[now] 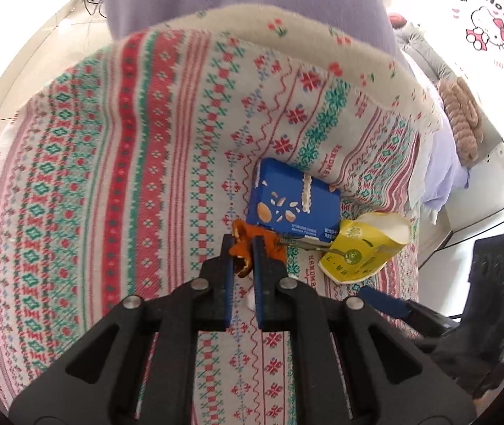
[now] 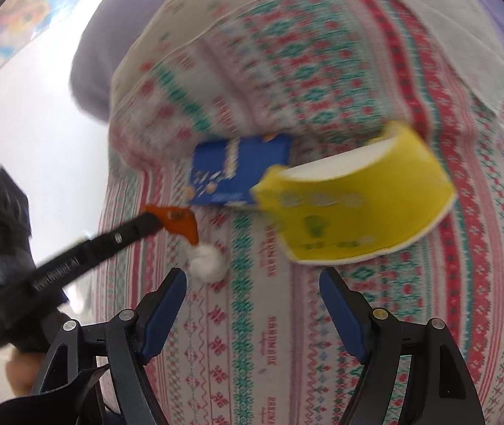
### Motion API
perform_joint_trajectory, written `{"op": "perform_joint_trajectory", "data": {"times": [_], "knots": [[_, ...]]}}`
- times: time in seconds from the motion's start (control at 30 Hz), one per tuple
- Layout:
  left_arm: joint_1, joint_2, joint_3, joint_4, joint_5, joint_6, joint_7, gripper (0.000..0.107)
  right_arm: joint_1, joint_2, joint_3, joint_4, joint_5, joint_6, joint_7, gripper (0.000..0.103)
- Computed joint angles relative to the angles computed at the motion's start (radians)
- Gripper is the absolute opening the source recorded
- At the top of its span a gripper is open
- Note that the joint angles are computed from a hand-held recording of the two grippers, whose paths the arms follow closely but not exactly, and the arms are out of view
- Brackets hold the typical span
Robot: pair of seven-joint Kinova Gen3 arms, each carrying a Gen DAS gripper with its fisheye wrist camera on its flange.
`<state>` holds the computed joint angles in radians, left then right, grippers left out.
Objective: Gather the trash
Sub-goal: 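Grasp the orange wrapper with the left tool while the right tool grasps the white tissue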
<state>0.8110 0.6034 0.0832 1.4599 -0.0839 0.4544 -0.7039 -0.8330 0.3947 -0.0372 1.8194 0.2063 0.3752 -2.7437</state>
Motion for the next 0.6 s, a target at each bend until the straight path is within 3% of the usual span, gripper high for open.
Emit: {"op": "perform_joint_trajectory", "data": {"times": [0.17, 0.4, 0.47, 0.53, 0.6], "knots": [[-0.011, -0.071, -0.018, 0.112, 0.010, -0.090, 0.026, 0.011, -0.049, 0.074, -0.010, -0.113, 0.056, 0.101, 0.047, 0.079], [-0.002, -0.120, -0.054, 0.191, 0.002, -0.121, 0.084, 0.011, -0.117, 0.212, 0.006, -0.334, 0.129, 0.301, 0.098, 0.078], [-0.005, -0.131, -0.055, 0.212, -0.001, -0.132, 0.097, 0.011, -0.134, 0.243, 0.010, -0.368, 0.142, 0.335, 0.093, 0.068], [-0.004, -0.136, -0.058, 0.225, -0.004, -0.139, 0.111, 0.011, -0.174, 0.262, 0.032, -0.396, 0.179, 0.362, 0.090, 0.006], [-0.007, -0.146, -0.058, 0.242, -0.007, -0.148, 0.121, 0.011, -0.170, 0.248, 0.023, -0.378, 0.182, 0.325, 0.075, 0.004]]}}
